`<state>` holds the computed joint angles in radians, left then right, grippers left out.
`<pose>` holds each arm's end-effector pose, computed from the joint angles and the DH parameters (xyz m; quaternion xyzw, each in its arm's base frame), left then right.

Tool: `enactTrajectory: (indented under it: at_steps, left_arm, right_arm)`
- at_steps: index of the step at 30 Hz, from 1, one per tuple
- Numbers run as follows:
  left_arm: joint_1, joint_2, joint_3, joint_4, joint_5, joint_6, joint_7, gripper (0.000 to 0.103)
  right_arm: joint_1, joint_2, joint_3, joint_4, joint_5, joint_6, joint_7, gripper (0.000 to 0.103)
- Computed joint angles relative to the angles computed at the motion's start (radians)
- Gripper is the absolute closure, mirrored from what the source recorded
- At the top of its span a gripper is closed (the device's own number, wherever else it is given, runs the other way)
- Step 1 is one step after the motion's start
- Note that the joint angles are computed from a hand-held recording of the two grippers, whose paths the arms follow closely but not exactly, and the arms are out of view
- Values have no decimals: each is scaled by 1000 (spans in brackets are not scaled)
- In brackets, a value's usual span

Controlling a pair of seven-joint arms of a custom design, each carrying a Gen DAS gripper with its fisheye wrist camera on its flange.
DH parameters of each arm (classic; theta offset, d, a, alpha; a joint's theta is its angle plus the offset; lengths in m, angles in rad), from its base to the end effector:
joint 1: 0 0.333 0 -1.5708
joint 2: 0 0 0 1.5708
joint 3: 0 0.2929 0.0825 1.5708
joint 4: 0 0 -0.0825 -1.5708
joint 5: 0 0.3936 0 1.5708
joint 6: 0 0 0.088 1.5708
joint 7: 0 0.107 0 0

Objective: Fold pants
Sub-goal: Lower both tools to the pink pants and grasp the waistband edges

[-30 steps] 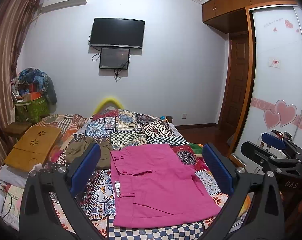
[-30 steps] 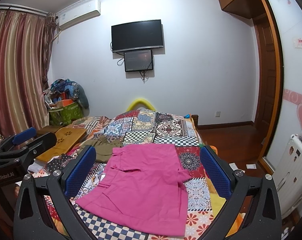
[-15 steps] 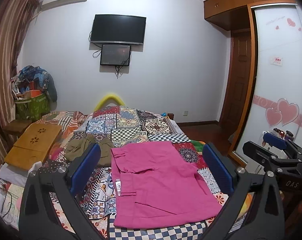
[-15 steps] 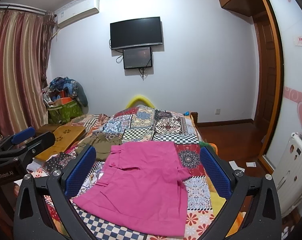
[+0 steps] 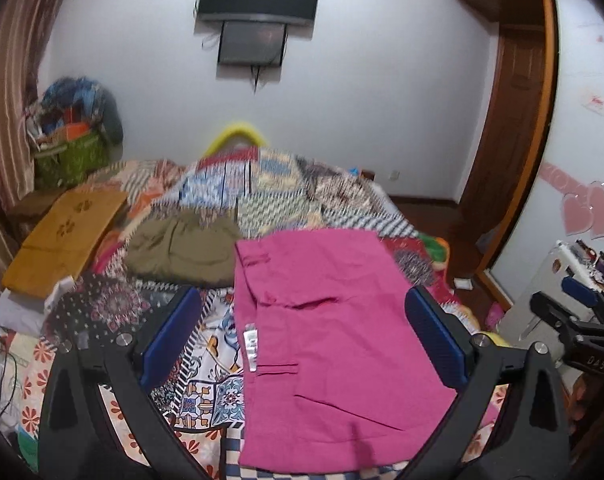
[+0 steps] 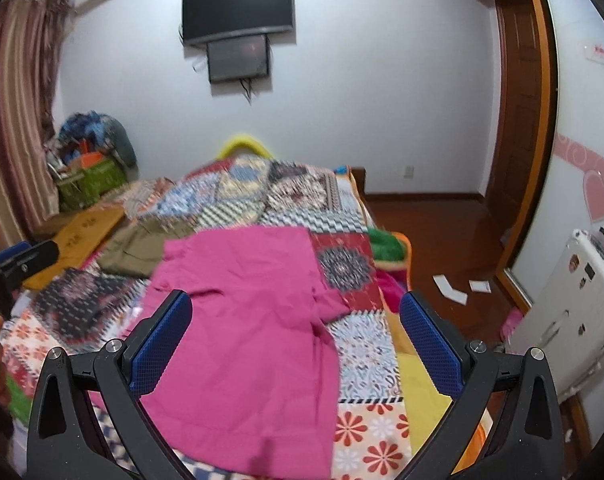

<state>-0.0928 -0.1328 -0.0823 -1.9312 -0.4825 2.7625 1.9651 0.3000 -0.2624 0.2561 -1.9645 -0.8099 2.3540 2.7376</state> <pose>0.5762 -0.0849 0.6323 -0.5482 0.6819 -0.4196 0.2415 0.4581 0.2911 0.6357 -0.5582 0.6797 -0.3598 0.3115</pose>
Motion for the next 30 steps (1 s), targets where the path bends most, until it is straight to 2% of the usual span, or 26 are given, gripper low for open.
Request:
enactTrajectory:
  at_steps: [4, 8, 13, 16, 19, 20, 21, 22, 24, 28, 30]
  left_arm:
    - [31, 106, -16, 92, 116, -54, -90, 0]
    - [50, 189, -32, 159, 196, -67, -115, 0]
    - [76, 289, -59, 273, 197, -163, -73, 0]
    - [90, 370, -73, 363, 179, -235, -73, 0]
    - [90, 442, -73, 441, 213, -288, -116, 1]
    - [92, 458, -76, 456, 220, -296, -119, 6]
    - [96, 468, -81, 465, 222, -303, -117, 22]
    - [95, 490, -80, 494, 237, -332, -122, 34]
    - [93, 534, -78, 551, 265, -385, -137, 39]
    - [110, 569, -94, 593, 252, -441, -126, 52]
    - [112, 581, -95, 604, 254, -460, -127, 53]
  right_arm:
    - [0, 37, -25, 20, 36, -18, -69, 0]
    - [-2, 83, -59, 39, 80, -9, -136, 0]
    - [-1, 134, -113, 39, 230, 81, -249, 2]
    - [0, 163, -134, 41, 330, 119, -327, 12]
    - [0, 189, -156, 39, 464, 151, -432, 29]
    - [-1, 200, -159, 44, 496, 156, -450, 37]
    - [-1, 204, -164, 40, 547, 162, -479, 46]
    - [-1, 208, -168, 38, 587, 168, -504, 50]
    - [0, 209, -171, 31, 653, 182, -548, 64]
    - [1, 202, -167, 17, 695, 203, -591, 69]
    - [3, 204, -164, 23, 694, 185, -605, 69]
